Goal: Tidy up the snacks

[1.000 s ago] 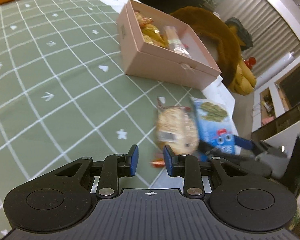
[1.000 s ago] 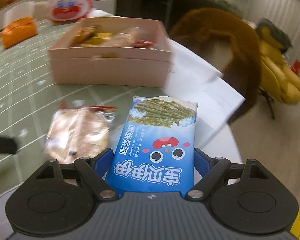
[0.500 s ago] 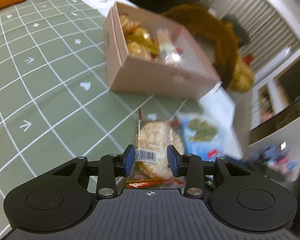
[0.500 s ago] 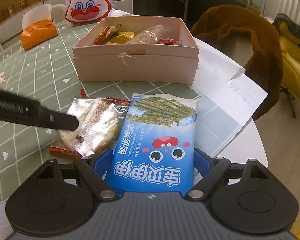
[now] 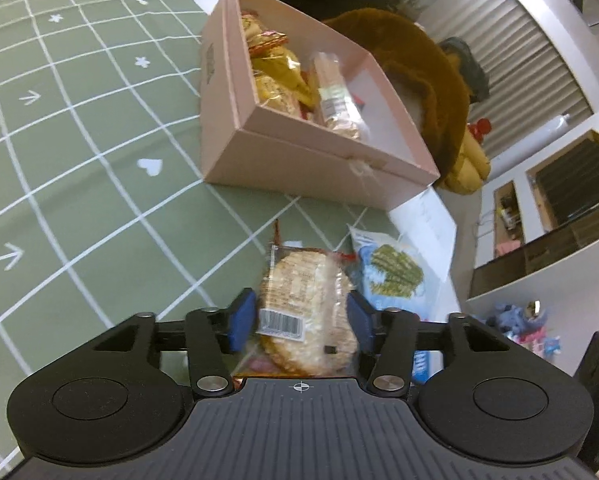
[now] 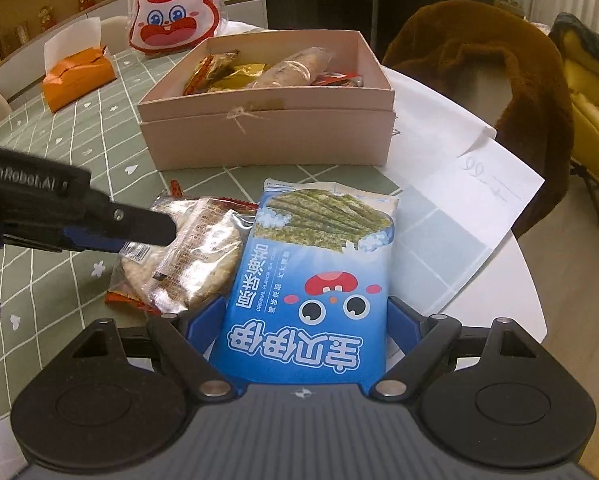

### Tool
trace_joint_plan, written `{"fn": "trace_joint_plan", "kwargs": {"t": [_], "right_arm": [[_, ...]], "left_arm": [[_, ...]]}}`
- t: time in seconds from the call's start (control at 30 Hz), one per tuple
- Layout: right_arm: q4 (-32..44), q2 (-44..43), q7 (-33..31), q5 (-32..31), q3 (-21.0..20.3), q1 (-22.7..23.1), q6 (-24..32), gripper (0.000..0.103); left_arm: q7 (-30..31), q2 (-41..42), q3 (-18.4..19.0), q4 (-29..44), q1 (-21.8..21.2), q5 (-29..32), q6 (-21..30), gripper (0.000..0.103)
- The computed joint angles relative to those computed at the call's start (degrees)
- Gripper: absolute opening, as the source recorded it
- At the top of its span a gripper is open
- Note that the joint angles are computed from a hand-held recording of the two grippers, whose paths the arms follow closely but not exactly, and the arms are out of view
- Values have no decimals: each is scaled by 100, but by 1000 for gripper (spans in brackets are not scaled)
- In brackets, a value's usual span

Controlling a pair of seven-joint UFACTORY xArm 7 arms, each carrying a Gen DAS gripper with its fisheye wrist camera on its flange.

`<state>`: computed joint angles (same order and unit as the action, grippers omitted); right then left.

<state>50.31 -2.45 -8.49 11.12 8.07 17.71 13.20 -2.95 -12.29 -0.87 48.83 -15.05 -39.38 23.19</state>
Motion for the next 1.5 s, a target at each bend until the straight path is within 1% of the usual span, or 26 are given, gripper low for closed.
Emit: {"fn": "trace_joint_plan", "kwargs": {"t": [0.1, 0.17, 0.23, 0.27, 0.37, 0.43, 0.5, 0.6, 0.63, 0.67, 0.73, 0.8, 0.87, 0.93, 0.97, 1.0, 1.07, 1.1, 1.13, 1.17, 1.23, 1.27, 1.37, 1.4, 1.43, 1.5], "right_arm": [[67, 40, -228, 184, -25, 9, 52, 86], [89, 40, -409, 354, -32, 16, 93, 85], [99, 33, -605, 563, -38, 26, 122, 85], [93, 22, -699, 661, -39, 33, 134, 85], [33, -57, -803, 808, -27, 61, 165, 85], [-26, -114, -920, 937, -40, 93, 140, 85], [-62, -144, -950, 985, -52, 111, 127, 85], [-76, -176, -1107, 1137, -94, 140, 171, 85], [-72, -180, -1156, 1194, -103, 150, 191, 85], [-61, -177, -1195, 1247, -108, 160, 215, 85], [-79, -184, -1106, 1182, -78, 154, 191, 85], [-71, -165, -1041, 1131, -63, 157, 164, 85], [-57, -154, -1001, 1094, -58, 157, 166, 85], [-58, -161, -1078, 1163, -74, 170, 184, 85], [-53, -163, -1138, 1224, -85, 179, 208, 85], [-43, -161, -1205, 1290, -95, 187, 232, 85], [-42, -171, -1324, 1438, -99, 211, 251, 85], [-42, -165, -1318, 1440, -88, 213, 244, 85], [-47, -158, -1260, 1373, -65, 208, 217, 85], [-53, -154, -1233, 1338, -53, 208, 192, 85], [-51, -148, -1232, 1349, -53, 212, 185, 85], [-55, -150, -1274, 1386, -60, 218, 182, 85], [-65, -165, -1536, 1619, -90, 256, 204, 85], [-64, -164, -1617, 1694, -92, 270, 210, 86], [-62, -172, -1696, 1765, -92, 285, 229, 86], [-60, -184, -1828, 1856, -75, 319, 261, 86]], "left_arm": [[-194, -19, -63, 125, 44, 195, 150, 71], [19, -244, -35, 33, -85, 18, -12, 72], [359, -397, 86, -46, -290, -330, -167, 72], [359, -416, 86, -51, -306, -326, -192, 72], [65, -318, -19, 3, -211, 33, -209, 73], [16, -272, 9, 4, -233, 46, -206, 74], [81, -253, 110, -6, -297, -189, -178, 74], [429, -412, 316, -87, -463, -903, -174, 73], [482, -449, 318, -95, -463, -980, -172, 73], [456, -416, 281, -43, -424, -910, -143, 73], [149, -330, 112, 50, -232, -430, -43, 73], [-5, -293, 77, 67, -176, -291, -10, 74], [135, -336, 215, 47, -279, -686, 15, 73], [562, -423, 406, 35, -450, -1410, 34, 72], [714, -464, 448, 45, -495, -1615, 52, 70], [728, -479, 475, 65, -535, -1579, 61, 70], [364, -449, 140, 132, -210, -909, 127, 70], [157, -423, 40, 150, -118, -582, 146, 71], [23, -396, 7, 160, -87, -433, 145, 71], [1, -391, 51, 154, -121, -494, 134, 71], [261, -432, 274, 138, -309, -1073, 160, 71], [333, -453, 311, 144, -341, -1236, 188, 71], [374, -504, 238, 214, -326, -1215, 270, 69], [339, -497, 189, 255, -304, -1097, 307, 66], [199, -461, 81, 321, -238, -793, 349, 65], [-273, -377, -184, 430, -43, 55, 414, 62]]}}
